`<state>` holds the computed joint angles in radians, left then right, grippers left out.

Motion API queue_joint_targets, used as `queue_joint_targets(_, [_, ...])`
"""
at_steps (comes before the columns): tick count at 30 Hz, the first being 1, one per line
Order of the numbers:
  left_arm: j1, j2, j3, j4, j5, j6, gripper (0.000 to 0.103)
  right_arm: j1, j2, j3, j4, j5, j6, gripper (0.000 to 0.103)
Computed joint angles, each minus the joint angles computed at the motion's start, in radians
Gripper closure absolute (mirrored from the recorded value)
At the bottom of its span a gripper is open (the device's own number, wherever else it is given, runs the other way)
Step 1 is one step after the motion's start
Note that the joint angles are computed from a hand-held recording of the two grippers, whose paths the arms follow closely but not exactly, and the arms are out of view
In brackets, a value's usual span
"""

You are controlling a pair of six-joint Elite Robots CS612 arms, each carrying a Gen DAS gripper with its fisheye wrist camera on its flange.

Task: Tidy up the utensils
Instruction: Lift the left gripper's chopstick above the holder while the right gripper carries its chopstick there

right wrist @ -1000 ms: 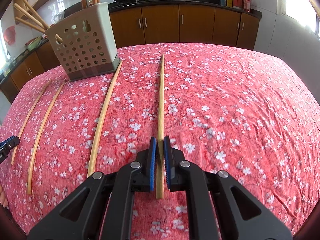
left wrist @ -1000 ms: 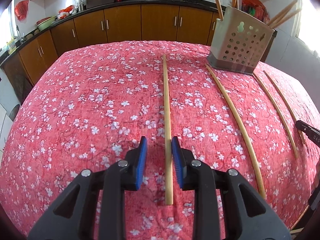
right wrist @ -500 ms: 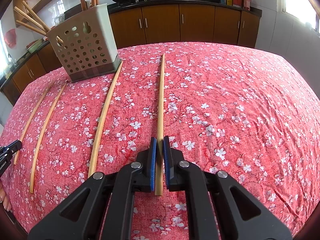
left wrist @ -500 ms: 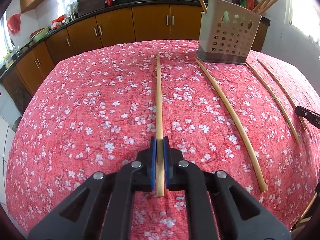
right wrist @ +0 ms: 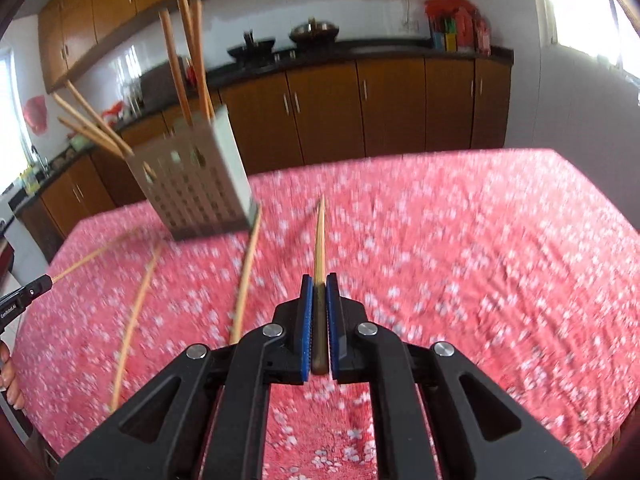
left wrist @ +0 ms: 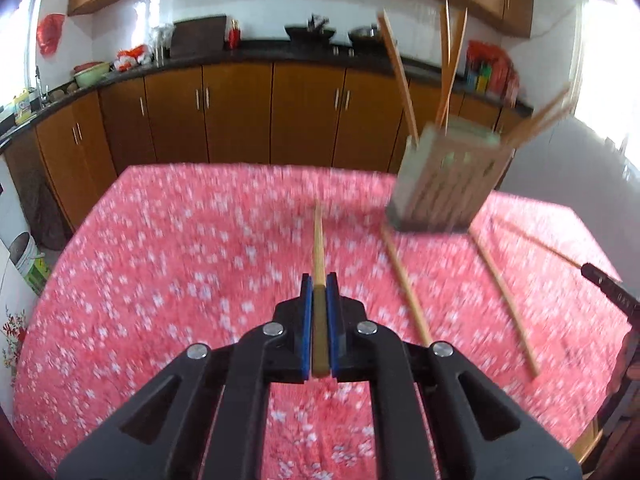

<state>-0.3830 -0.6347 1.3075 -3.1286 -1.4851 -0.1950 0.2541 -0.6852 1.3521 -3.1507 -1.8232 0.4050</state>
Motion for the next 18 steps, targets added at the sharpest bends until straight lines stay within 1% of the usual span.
queue_joint_targets(4, [-0.001,-0.012,0.009,-0.089,0.004,-0.024,0.095,0.004,-0.010,0.009,-0.082,-0.017,-0.016,0.096])
queue_joint_targets(8, [-0.002,-0.022,0.015,-0.148,0.015,-0.041,0.095,0.007,-0.012,0.006,-0.126,-0.024,-0.031,0.095])
queue_joint_targets(11, [0.000,-0.027,0.011,-0.157,0.016,-0.050,0.095,0.007,-0.012,0.001,-0.145,-0.026,-0.040,0.096])
queue_joint_targets(14, [0.001,-0.032,-0.003,-0.166,0.002,-0.050,0.095,0.010,-0.011,-0.018,-0.178,-0.026,-0.078,0.096])
queue_joint_targets(18, [-0.001,-0.044,-0.017,-0.200,-0.019,-0.028,0.095,0.014,-0.011,-0.053,-0.217,0.002,-0.126,0.096])
